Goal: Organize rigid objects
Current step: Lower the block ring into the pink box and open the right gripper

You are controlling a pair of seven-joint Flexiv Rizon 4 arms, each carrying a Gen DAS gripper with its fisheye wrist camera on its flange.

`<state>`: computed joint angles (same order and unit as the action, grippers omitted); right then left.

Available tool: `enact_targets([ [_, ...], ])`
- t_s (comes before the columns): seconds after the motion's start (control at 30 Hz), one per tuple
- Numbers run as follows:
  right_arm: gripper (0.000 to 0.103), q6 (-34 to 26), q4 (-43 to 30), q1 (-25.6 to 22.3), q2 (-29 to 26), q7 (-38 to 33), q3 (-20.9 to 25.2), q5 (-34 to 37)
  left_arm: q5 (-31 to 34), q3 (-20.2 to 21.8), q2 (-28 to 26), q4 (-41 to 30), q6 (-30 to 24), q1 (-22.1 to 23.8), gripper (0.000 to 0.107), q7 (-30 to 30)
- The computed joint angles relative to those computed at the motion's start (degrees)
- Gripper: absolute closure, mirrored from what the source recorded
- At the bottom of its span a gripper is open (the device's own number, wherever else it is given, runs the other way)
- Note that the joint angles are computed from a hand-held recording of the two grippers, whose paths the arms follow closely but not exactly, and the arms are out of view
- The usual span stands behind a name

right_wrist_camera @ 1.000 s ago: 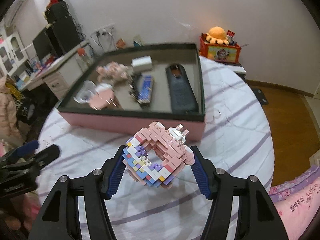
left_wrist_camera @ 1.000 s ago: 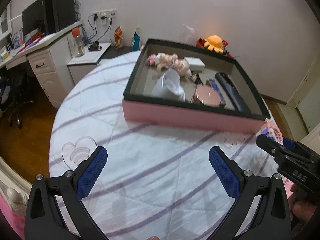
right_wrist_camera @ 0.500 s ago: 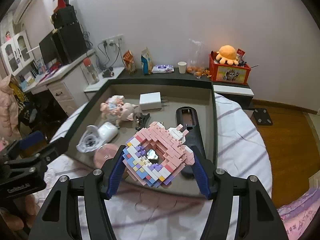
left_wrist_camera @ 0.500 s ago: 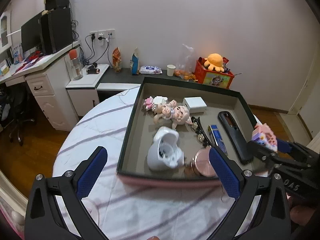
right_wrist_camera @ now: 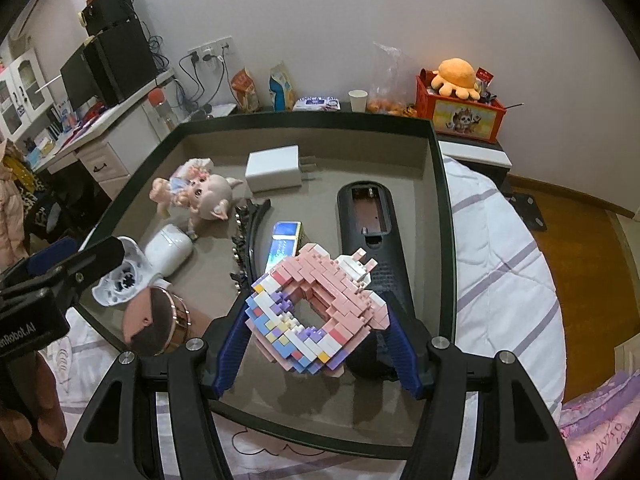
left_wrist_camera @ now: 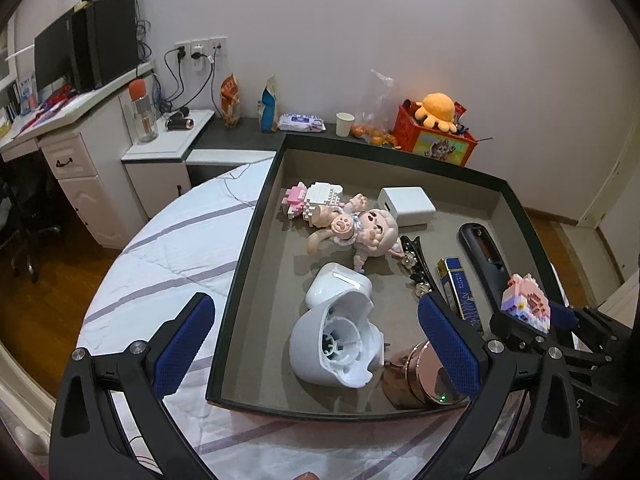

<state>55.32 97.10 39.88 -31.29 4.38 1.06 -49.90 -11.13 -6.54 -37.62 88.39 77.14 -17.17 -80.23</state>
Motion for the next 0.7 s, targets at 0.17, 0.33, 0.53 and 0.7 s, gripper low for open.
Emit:
enact_targets([
  [0.17, 0.039, -2.5, -1.0, 0.3, -0.4, -2.1, 0.6, 1.2, 0.0, 0.0, -0.1, -0.2, 0.0, 0.0, 0.004, -0.1],
  [0.33, 0.022, -3.0, -1.4, 0.9, -0.4, -2.6, 0.5, 0.7, -0.1, -0.3, 0.6, 0.9, 0.9, 0.5, 0.004, 0.1],
  [0.53, 0.021, -3.5, -0.6, 1.9, 0.9, 0.1, 0.1, -1.4, -0.8, -1.6, 4.0, 5.5, 3.6, 1.8, 0.004, 1.1],
  [0.7, 0.008, 3.3, 4.3, 1.7, 4.7, 13.3, -1.3, -9.3, -2.0, -3.4, 8.4, 11.0, 6.8, 3.3, 0.004, 2.2],
])
